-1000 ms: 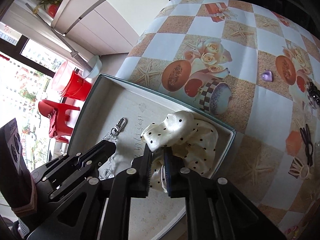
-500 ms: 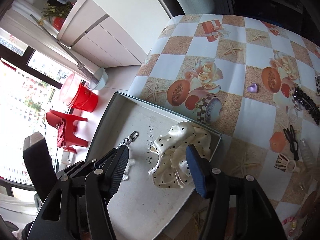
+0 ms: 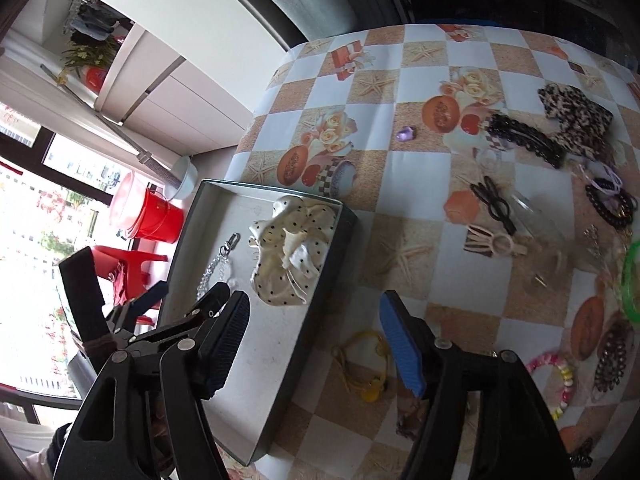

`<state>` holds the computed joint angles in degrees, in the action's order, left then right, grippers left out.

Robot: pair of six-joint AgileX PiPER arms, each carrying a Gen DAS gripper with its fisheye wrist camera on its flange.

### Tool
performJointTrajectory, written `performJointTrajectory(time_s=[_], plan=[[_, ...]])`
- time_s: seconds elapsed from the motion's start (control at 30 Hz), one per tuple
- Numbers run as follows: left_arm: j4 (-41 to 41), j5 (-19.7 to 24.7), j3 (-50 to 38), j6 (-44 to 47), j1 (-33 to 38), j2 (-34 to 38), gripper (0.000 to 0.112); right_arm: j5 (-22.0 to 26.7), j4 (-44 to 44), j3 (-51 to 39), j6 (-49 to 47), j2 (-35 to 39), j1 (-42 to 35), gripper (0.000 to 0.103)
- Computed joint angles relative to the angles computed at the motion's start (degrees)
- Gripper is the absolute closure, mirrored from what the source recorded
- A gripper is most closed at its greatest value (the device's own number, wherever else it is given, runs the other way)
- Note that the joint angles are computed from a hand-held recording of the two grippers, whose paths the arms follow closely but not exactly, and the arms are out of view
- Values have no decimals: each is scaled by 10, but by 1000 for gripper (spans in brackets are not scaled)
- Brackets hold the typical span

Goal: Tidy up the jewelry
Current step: 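Open both grippers to release bracelet and scrunchie in the tray, then grasp the braided brown bracelet with the left gripper while the right grasps a black clip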

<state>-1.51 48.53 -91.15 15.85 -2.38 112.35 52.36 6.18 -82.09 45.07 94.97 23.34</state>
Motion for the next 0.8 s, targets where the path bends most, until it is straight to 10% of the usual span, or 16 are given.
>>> performJointTrajectory(time_s=[0.33, 0.4, 0.8], plan=[[14, -18, 122, 6, -64, -124, 9, 18, -45, 161, 106, -171, 3, 21], [-2, -12, 144, 15, -80, -146, 9, 30, -54, 195, 124, -210, 0, 7], [-41, 11, 232, 5, -193, -205, 9, 160, -80, 331, 217, -404, -1, 0]])
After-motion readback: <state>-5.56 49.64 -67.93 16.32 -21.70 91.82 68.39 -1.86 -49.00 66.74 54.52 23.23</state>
